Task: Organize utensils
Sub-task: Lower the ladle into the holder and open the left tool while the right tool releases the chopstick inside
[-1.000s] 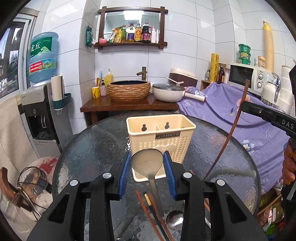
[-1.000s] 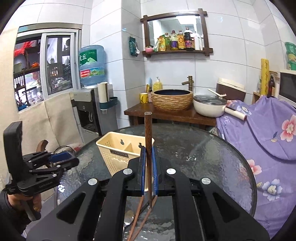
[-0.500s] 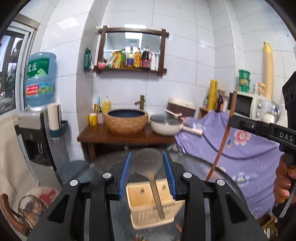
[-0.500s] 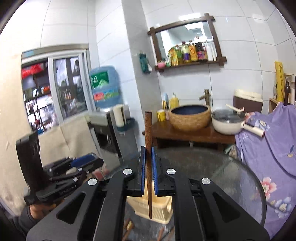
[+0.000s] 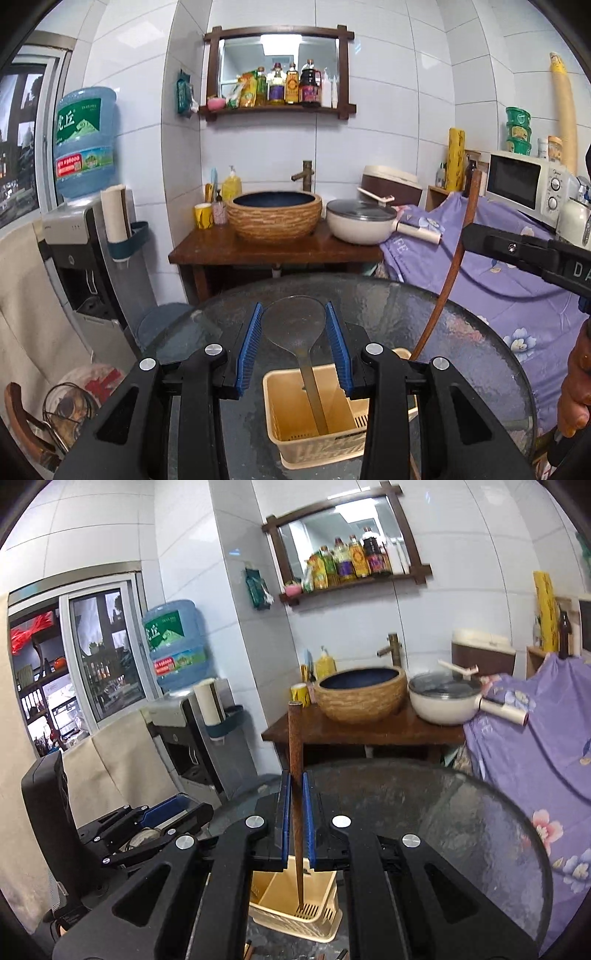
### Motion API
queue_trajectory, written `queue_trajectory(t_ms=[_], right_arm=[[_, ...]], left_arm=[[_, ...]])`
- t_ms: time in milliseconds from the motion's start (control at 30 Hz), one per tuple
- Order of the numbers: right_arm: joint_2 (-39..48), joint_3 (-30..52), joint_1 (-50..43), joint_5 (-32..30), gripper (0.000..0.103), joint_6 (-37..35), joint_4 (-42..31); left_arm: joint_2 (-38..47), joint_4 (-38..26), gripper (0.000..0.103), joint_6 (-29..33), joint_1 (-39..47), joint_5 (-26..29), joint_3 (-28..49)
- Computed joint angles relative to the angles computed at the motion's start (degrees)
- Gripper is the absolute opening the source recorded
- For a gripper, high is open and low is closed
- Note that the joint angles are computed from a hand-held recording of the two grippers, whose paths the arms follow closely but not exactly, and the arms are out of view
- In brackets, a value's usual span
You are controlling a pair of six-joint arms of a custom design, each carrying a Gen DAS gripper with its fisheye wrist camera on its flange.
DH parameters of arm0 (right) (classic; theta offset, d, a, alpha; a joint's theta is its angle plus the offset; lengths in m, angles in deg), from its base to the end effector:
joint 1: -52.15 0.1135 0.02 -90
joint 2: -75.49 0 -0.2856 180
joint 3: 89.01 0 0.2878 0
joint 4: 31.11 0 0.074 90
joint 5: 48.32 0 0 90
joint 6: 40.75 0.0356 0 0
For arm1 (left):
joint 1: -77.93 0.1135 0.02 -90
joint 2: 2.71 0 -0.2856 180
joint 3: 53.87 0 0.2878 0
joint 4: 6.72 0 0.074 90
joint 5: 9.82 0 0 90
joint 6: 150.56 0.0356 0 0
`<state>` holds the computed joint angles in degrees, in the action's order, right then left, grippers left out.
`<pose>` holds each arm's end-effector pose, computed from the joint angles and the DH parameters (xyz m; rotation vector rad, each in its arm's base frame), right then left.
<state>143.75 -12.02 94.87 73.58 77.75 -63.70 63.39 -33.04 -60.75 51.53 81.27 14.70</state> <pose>0.2288 0.1856 0.3803 0.1156 1.9278 0.2787 0.2613 -0.1305 0.3427 0.4658 1.9460 -0.3182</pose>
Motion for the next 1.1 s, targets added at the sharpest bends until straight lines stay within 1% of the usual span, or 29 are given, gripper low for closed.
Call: queue_trajectory(t_ms=[200,433,700,867,967,1033,1067,1100], right_arm=[[0.8,-3.3,-2.1,-4.5,0.008,2.7,1.9],[1.3,-5.4,-3.4,-6.8,0.008,4.4,2.9],[2.2,-6.6,-3.8,-7.2,0.008,5.3,3.6],[2.8,-6.7,-3.7,-6.3,0.008,4.9,3.4],[2.7,-7.1,-3.7,-6.4,0.008,4.8,3.7],[2.5,-7.5,-3.5,-6.0,0.008,5.2,4.0],[2.1,-7.9,-3.3,-5.7,0.008,5.2,4.0],[1.7,-8.3,-2.8,-4.6,0.010,5.1,3.9]], left_arm=[[2.1,0.8,0.035,0.0,0.0,0.1,-1.4],[4.3,1.1,0.035,-0.2,0.7,0.3,-2.6],[6.6,1.3,0.035,-0.7,1.1,0.6,-3.1],[6.3,2.1,0.035,-0.7,0.9,0.1,-3.8],[5.9,2.2,0.036,-1.2,1.1,1.0,-4.0],[4.8,2.3,0.048,-1.1,1.2,1.2,-4.7],[3.9,2.5,0.060,-1.2,1.0,1.0,-5.2],[2.7,2.8,0.069,-1.2,1.0,1.0,-5.9]])
